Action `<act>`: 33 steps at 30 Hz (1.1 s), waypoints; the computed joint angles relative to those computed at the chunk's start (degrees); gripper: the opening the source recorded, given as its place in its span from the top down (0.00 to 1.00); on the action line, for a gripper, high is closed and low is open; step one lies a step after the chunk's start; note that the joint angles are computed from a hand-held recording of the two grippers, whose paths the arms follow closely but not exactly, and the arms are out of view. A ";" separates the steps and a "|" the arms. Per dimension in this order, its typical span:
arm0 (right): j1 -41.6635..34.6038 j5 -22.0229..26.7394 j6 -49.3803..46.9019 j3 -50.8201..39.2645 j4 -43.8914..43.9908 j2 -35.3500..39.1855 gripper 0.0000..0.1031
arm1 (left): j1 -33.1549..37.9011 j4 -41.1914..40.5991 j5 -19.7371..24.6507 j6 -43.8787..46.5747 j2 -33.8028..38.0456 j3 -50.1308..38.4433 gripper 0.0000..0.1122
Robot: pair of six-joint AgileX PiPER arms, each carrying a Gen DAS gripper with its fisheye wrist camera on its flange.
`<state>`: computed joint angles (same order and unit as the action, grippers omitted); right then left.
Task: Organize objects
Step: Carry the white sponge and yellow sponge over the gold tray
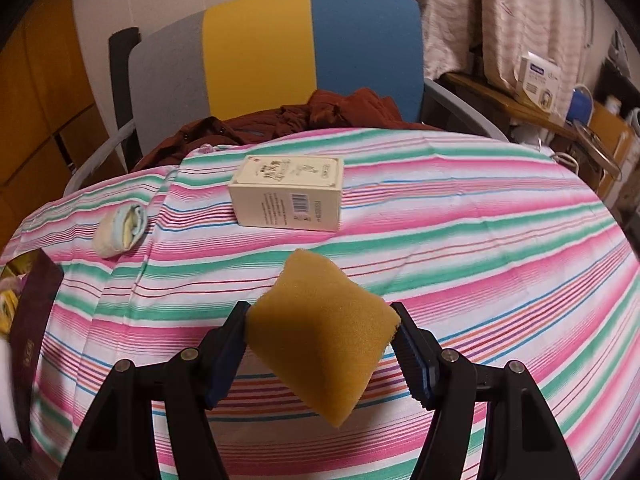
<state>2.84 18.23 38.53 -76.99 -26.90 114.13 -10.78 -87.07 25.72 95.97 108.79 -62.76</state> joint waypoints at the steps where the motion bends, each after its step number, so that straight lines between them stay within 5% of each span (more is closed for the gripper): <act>1: 0.43 -0.50 1.49 0.32 -1.97 -0.22 0.33 | 0.46 -0.49 0.30 0.75 -0.68 0.69 0.35; 5: 3.07 1.02 5.94 -0.24 -9.08 0.48 0.33 | 2.64 -1.33 1.97 2.71 -2.67 2.63 0.35; 16: 9.74 1.06 -4.02 -1.32 -4.34 0.03 0.33 | 11.65 2.06 6.68 1.91 -5.14 4.16 0.35; 25: 18.93 0.13 -12.00 -4.56 8.25 -1.70 0.33 | 19.61 6.39 8.13 -3.77 -2.60 0.33 0.35; 33: 26.81 4.92 -23.14 -20.25 23.83 5.59 0.33 | 25.52 16.38 10.63 -12.69 2.81 -7.41 0.35</act>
